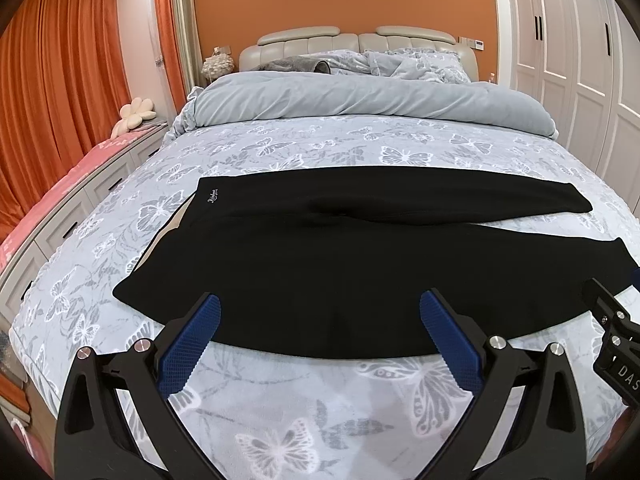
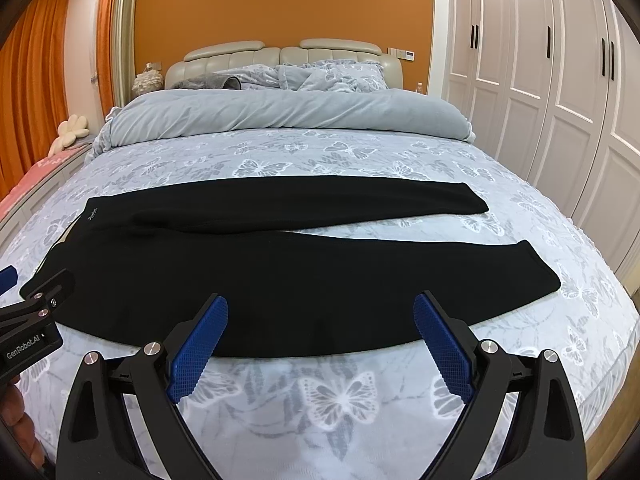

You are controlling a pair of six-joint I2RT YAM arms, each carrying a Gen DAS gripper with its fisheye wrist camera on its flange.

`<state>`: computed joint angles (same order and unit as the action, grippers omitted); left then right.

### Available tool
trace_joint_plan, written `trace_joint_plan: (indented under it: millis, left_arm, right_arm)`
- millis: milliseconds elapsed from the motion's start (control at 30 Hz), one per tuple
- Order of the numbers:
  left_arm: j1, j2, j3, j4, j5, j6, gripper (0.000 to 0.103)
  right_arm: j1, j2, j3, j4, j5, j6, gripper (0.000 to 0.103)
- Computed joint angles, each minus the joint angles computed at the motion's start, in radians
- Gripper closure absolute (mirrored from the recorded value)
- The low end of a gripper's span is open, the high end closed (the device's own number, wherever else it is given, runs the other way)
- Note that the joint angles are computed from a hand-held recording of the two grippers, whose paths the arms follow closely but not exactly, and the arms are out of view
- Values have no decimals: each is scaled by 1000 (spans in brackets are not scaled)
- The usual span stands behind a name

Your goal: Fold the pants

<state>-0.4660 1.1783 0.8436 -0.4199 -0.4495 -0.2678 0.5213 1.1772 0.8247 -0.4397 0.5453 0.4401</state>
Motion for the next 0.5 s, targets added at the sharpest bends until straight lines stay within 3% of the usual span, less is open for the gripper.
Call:
trace_joint_plan:
  millis: [500]
  left_arm:
    - [8,-2,-9,6,9,2,5]
  right_arm:
    - [-2,0,-2,3,-2,-3,11]
